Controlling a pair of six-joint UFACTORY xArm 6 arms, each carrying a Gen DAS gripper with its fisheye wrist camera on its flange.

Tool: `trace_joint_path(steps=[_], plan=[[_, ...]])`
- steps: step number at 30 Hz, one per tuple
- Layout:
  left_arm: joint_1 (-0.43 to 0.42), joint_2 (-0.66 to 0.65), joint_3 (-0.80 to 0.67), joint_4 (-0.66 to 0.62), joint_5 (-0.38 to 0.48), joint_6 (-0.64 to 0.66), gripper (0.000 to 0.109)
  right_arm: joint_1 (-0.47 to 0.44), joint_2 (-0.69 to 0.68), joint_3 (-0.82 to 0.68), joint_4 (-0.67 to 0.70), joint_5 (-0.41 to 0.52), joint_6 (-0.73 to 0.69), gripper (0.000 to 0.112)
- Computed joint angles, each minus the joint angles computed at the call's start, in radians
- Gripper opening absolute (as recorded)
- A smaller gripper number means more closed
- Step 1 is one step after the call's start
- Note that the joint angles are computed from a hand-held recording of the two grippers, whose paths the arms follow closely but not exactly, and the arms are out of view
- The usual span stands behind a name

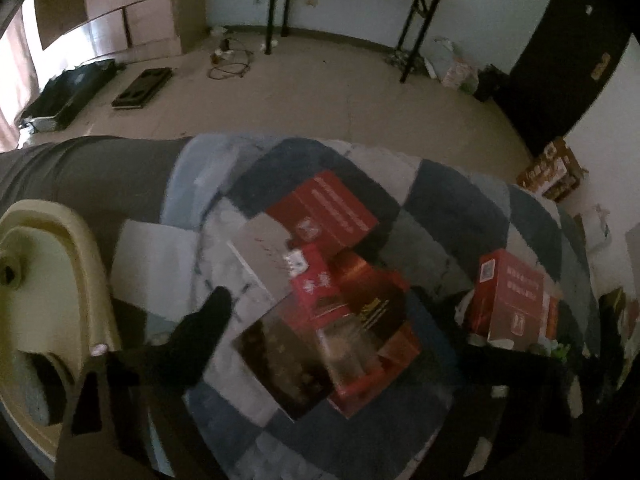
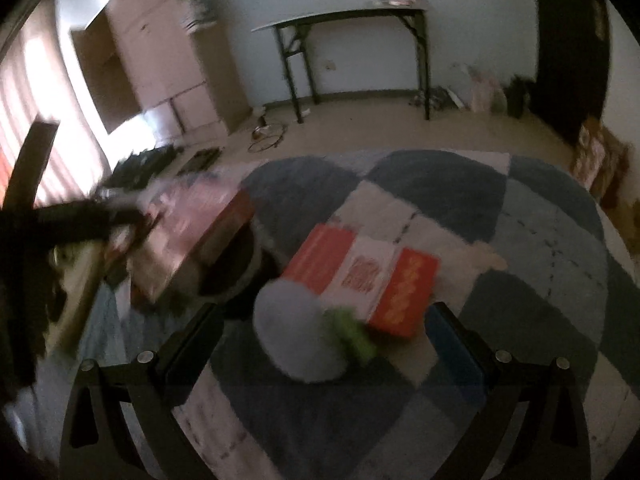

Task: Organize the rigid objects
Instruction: 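Grasp the red lighter with the left gripper while the right gripper grasps the grey ball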

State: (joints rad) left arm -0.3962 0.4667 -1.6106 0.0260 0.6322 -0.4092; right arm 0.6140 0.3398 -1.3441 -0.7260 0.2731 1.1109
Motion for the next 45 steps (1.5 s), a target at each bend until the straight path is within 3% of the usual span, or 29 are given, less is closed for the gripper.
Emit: trace_joint_path(steps=[7,9,10,11,16,25,31,38,45], plan=[[-0.002,-0.010,0.030,-0.053,-0.037,0.033,0.048,0.035,0.099,-0.127,-0.129,0.127,-0.021,0.081],[0.000,-0.021,0.048,-0.058,-0.049,0.038,0.041,0.038,0.124,-0.151,-0.186,0.140,0.007,0.074],[0.002,-0.028,0.060,-0.063,-0.058,0.039,0.036,0.042,0.129,-0.143,-0.247,0.139,0.055,0.064],[0.004,-0.032,0.068,-0.072,-0.065,0.043,0.034,0.043,0.131,-0.144,-0.268,0.141,0.063,0.056],[0.012,-0.051,0.092,-0.096,-0.076,0.048,0.024,0.038,0.122,-0.122,-0.346,0.115,0.125,0.045],[0.007,-0.097,0.149,-0.142,-0.090,0.162,0.022,-0.017,0.030,-0.015,-0.366,-0.017,0.261,0.044],[-0.010,-0.112,0.175,-0.126,-0.125,0.170,0.022,-0.036,0.020,0.016,-0.333,-0.036,0.261,0.044],[-0.009,-0.144,0.179,-0.187,-0.159,0.222,0.022,-0.056,-0.029,0.045,-0.442,-0.068,0.393,0.044],[0.003,-0.198,0.174,-0.160,-0.174,0.225,0.022,-0.068,-0.092,0.058,-0.673,-0.099,0.605,0.044]])
